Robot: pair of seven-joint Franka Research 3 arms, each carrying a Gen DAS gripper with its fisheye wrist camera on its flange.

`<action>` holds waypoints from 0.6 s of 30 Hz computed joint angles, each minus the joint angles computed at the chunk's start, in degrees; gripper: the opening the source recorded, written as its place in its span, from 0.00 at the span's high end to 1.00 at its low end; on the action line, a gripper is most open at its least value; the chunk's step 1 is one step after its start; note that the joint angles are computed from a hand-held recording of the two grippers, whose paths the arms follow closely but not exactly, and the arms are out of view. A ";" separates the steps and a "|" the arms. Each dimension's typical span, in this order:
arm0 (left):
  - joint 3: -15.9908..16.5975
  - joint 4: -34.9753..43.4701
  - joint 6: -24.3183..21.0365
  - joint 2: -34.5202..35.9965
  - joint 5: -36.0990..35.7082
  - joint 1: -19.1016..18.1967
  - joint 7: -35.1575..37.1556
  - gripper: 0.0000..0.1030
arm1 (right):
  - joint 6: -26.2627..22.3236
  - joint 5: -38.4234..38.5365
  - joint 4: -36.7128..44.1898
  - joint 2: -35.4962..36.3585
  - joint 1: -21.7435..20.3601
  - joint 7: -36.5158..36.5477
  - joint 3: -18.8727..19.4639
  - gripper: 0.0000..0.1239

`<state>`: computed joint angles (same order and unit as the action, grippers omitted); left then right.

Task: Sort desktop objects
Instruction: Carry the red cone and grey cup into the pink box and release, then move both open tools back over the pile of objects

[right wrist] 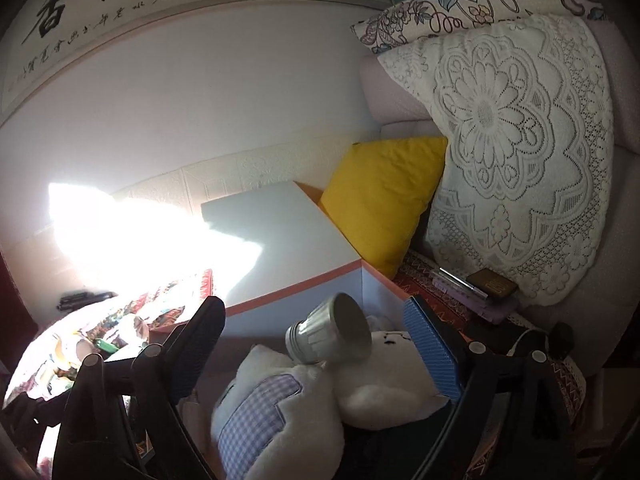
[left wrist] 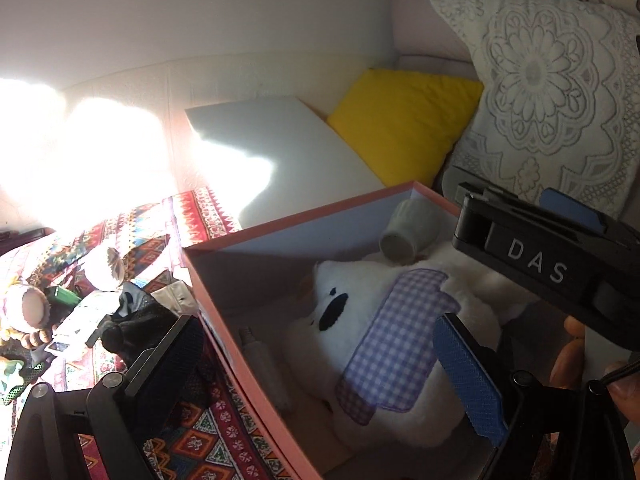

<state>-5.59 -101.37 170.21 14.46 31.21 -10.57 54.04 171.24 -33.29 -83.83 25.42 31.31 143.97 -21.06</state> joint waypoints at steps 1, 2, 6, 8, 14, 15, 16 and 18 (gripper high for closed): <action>-0.07 -0.61 0.27 -0.44 -0.42 0.36 0.09 0.07 | -0.52 0.28 0.21 0.14 -0.17 -0.70 0.51 0.25; -0.02 -1.27 0.57 -0.95 -0.61 0.60 0.00 0.07 | -1.04 0.61 0.43 0.28 -0.38 -1.44 1.08 0.25; 0.74 -4.71 1.81 -3.76 0.81 1.17 -1.13 0.07 | -2.01 -4.26 -0.58 -0.72 3.25 2.18 -1.64 0.25; 1.27 -6.58 2.22 -5.37 2.25 1.51 -2.35 0.07 | -2.50 -7.31 -0.77 -1.21 4.22 4.48 -1.91 0.25; 2.08 -12.97 3.08 -10.78 7.30 4.46 -8.10 0.07 | -3.79 -12.95 -0.34 -2.36 4.20 7.98 1.84 0.24; 2.15 -14.12 2.99 -11.69 8.55 5.20 -9.36 0.07 | -3.81 -13.44 -0.15 -2.41 4.05 8.22 2.72 0.24; 2.14 -15.33 2.86 -12.64 9.65 6.06 -10.51 0.07 | -3.73 -13.64 0.17 -2.32 3.85 8.23 3.67 0.22; 2.09 -17.96 3.03 -14.58 11.72 8.12 -12.86 0.07 | -3.67 -13.49 0.89 -2.07 3.78 7.72 5.50 0.22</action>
<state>-3.50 -119.32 173.24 -0.12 42.92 -2.45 41.19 167.58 -46.78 -82.95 23.35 35.10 151.69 -15.57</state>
